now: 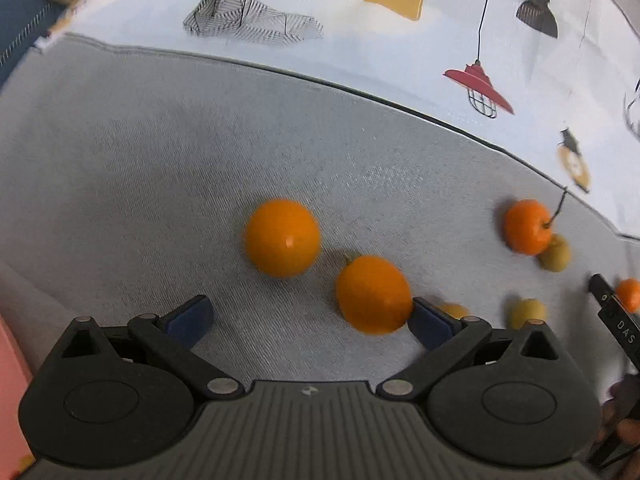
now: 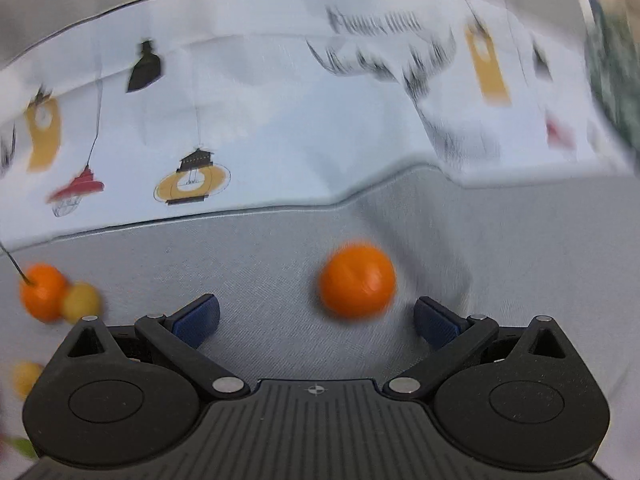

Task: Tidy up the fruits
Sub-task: 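Grasp a tangerine with the right tool while the left tool grasps another tangerine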

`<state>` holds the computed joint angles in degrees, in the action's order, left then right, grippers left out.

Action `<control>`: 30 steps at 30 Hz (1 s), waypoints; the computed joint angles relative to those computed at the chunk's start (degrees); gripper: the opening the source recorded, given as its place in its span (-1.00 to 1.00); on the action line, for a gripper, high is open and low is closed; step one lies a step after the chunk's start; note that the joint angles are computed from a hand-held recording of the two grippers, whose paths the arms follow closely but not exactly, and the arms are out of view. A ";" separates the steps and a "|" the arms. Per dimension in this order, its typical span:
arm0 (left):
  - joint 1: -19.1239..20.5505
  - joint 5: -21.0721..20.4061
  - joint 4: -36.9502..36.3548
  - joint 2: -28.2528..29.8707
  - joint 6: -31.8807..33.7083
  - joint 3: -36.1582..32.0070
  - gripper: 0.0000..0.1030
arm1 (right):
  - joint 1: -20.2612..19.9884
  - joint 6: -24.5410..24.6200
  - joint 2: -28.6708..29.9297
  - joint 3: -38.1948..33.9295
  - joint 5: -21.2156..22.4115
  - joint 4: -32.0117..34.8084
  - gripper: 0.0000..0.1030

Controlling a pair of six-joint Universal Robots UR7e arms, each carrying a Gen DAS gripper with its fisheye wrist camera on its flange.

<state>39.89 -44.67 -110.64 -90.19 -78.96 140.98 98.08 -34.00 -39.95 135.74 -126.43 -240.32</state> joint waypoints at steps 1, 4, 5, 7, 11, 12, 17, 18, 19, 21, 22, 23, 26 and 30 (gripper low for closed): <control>0.00 0.39 0.41 0.71 0.75 -0.15 1.00 | -0.52 -1.90 1.02 -0.04 1.39 -2.47 0.99; -0.44 1.09 0.95 1.51 1.57 -0.05 1.00 | -1.30 -1.51 1.13 0.04 2.96 -3.08 0.99; -0.27 1.02 0.87 1.41 1.47 -0.10 1.00 | -1.45 -1.99 1.46 -0.03 3.30 -3.71 0.99; 0.43 0.57 0.90 1.29 1.16 -0.64 1.00 | -1.74 -2.33 1.64 -0.18 3.67 -4.36 0.99; 1.66 -1.15 -0.29 -1.20 0.86 -1.35 0.92 | -1.18 -2.01 1.46 -0.38 2.38 -5.25 0.51; 1.26 -1.37 -1.27 -2.84 0.23 -0.59 0.56 | -0.88 -2.56 1.89 -0.49 1.94 -6.77 0.07; 0.02 -4.08 3.29 -7.70 -1.81 -0.55 -0.24 | 0.38 -0.15 0.53 1.24 -0.81 -6.04 -0.25; -0.47 -4.00 4.98 -8.43 -2.82 -0.53 -0.24 | 0.67 -0.15 0.55 1.68 -1.45 -6.48 -0.26; -1.28 -3.85 6.87 -9.58 -3.97 -0.34 -0.25 | 1.08 0.37 0.32 2.25 -2.28 -6.45 -0.26; -2.99 -3.98 11.21 -11.01 -6.26 -0.58 -0.25 | 1.95 4.20 -1.78 4.30 -3.27 -4.34 -0.26; -4.60 -3.83 14.77 -11.66 -7.75 -0.97 -0.25 | 2.50 6.01 -2.90 5.43 -3.42 -3.69 -0.26; -5.93 -3.57 17.90 -11.95 -8.81 -1.44 -0.25 | 3.19 7.46 -3.97 6.70 -3.38 -3.35 -0.26; -11.17 -3.97 28.98 -12.50 -13.37 -3.58 -0.24 | 6.63 10.23 -7.33 10.89 -3.42 -3.05 -0.26; -19.18 -6.52 40.49 -15.12 -18.42 -6.11 -0.24 | 13.16 16.35 -13.45 16.06 -5.40 0.90 -0.26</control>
